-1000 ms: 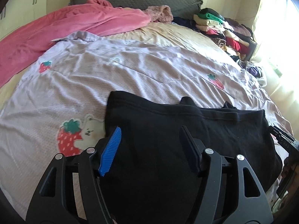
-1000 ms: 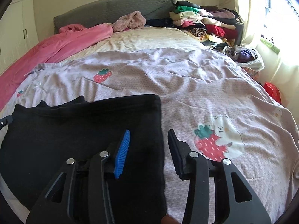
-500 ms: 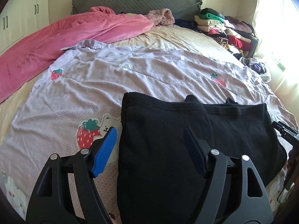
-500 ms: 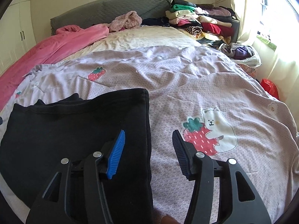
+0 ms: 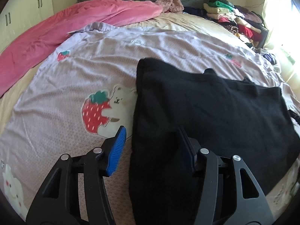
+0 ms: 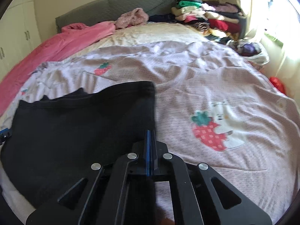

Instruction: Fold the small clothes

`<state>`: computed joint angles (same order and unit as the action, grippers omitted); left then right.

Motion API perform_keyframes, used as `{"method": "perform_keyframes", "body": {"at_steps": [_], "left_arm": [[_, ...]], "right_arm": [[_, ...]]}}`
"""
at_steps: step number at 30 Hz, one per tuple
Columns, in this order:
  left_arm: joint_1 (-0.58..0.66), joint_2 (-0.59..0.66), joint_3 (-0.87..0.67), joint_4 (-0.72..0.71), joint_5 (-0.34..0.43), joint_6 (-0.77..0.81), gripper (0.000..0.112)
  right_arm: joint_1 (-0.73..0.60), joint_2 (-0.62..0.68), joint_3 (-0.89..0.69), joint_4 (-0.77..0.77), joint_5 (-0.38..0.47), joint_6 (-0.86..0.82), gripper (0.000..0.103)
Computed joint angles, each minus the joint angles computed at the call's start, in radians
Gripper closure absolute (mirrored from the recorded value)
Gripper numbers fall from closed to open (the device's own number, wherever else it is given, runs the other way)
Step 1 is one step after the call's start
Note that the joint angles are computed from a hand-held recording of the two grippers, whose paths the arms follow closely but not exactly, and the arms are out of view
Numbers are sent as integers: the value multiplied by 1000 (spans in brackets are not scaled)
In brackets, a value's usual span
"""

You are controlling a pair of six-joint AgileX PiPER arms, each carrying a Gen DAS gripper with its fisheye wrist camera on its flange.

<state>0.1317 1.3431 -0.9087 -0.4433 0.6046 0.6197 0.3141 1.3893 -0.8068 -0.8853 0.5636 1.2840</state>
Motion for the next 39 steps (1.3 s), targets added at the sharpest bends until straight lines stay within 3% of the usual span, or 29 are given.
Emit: {"method": "perform_keyframes", "body": {"at_steps": [2, 4, 8, 10, 13, 16, 18, 20, 23, 27, 31, 35, 39], "left_arm": [[9, 13, 5, -17, 0, 9, 64], [5, 21, 5, 2, -13, -15, 56], [39, 38, -13, -44, 23, 13, 52], [42, 11, -9, -36, 31, 2, 52], [54, -36, 2, -75, 60, 42, 52], [65, -70, 6, -94, 99, 66, 52], [73, -88, 5, -97, 121, 74, 52], [90, -99, 0, -110, 153, 94, 52], [116, -120, -4, -126, 192, 123, 52], [161, -137, -20, -150, 247, 165, 49], [197, -155, -38, -167, 294, 189, 46], [228, -173, -52, -177, 332, 205, 44], [267, -184, -62, -201, 367, 233, 37]], "right_arm": [[-32, 20, -5, 59, 6, -50, 103], [-65, 34, 0, 116, -7, -83, 103], [-30, -36, 23, 69, 8, -24, 102], [27, -109, 43, 39, -9, 3, 92], [89, -161, 46, 142, -86, -123, 72], [141, -116, 3, 288, -97, -285, 67], [167, -36, -49, 392, -53, -386, 63], [195, 48, -79, 371, -9, -332, 60], [223, 46, -72, 307, 1, -244, 58], [234, -24, 7, 252, -68, -130, 52], [271, -92, 20, 200, -55, -62, 34], [371, -149, 2, 102, 33, 40, 23], [463, -170, -49, 65, 116, 66, 22]]}}
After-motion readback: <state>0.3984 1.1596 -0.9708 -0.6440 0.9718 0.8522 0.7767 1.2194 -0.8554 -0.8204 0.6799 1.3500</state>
